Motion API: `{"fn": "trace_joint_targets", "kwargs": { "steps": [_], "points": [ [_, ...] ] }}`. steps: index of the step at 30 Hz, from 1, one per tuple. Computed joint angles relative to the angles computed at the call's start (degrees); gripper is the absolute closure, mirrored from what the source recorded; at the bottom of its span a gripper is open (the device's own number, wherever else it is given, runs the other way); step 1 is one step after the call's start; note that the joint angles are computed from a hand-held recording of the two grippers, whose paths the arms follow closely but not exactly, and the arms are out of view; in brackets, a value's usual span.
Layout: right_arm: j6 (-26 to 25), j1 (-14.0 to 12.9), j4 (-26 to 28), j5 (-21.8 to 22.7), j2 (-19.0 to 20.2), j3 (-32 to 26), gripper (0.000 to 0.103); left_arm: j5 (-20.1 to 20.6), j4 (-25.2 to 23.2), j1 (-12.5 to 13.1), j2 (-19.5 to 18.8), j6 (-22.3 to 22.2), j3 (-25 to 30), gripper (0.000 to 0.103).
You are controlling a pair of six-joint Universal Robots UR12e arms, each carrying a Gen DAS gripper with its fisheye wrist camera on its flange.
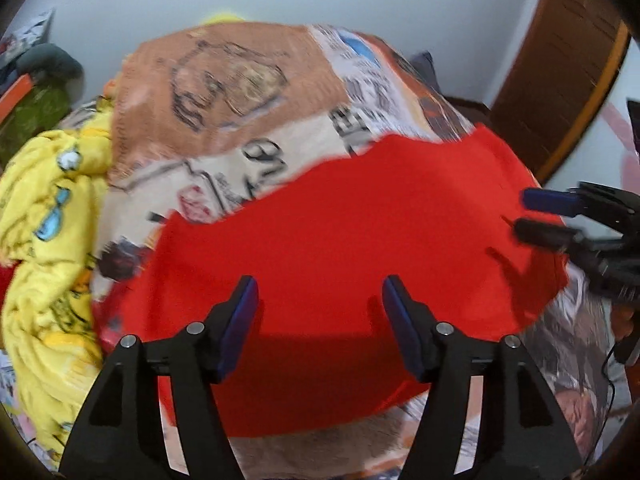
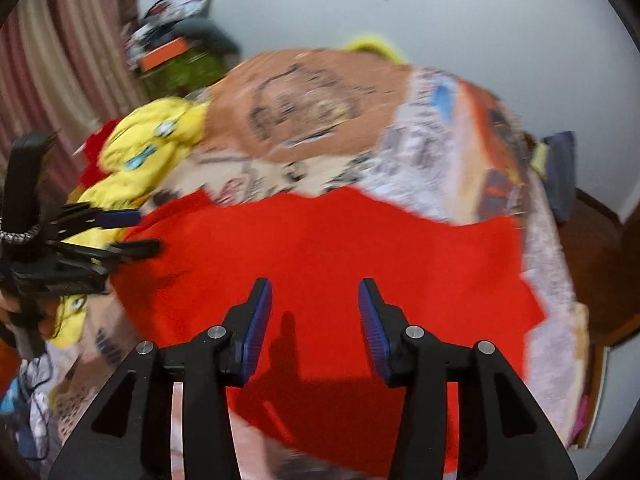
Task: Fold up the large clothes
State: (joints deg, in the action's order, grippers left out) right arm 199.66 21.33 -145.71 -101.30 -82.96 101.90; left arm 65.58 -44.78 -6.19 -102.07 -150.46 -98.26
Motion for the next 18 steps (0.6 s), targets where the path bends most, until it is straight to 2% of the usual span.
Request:
{"fn": "trace_joint_targets", "kwargs": {
  "steps": [2, 5, 6, 9, 12, 15, 16, 18],
  "points": [
    [-0.96, 0.92, 3.00, -0.47, 1.34, -0.92, 0.062, 1.60, 0.46, -0.53, 0.15, 0.46, -1.43, 0.039],
    [-1.82, 1.98, 5.15, -3.65, 2.57, -1.18, 0.058, 2.45, 3.22, -0.43, 0.63, 1.10, -3.87, 0.037],
    [-2.17, 2.15, 4.93, -4.41, 2.56, -0.82, 0.056, 2.13, 4.19, -0.03, 0.93, 0.95, -4.76, 0.034],
    [-2.26, 1.81, 2.54, -4.73, 1.51, 0.93, 0.042, 0.79, 4.45, 1.15, 1.42, -0.21, -5.68, 0.027],
    [-1.19, 0.84, 1.15, -2.67, 0.13, 2.44, 0.038, -0.37, 4.36, 2.54, 1.83, -1.74, -6.21, 0.023],
    [1.32, 0.64, 0.77, -3.87, -1.11, 3.63, 0.035, -2.24, 3.73, 4.03, 2.14, -3.28, -6.60, 0.021],
    [2.29, 0.52, 1.06, -4.95, -1.47, 4.00, 0.035, -1.83, 4.09, 4.26, 2.24, -3.95, -6.82, 0.021],
    [4.19, -0.13, 1.53, -5.67, -2.40, 5.12, 0.034, 1.59, 6.32, 4.39, 2.34, -5.79, -7.50, 0.021]
  ]
}}
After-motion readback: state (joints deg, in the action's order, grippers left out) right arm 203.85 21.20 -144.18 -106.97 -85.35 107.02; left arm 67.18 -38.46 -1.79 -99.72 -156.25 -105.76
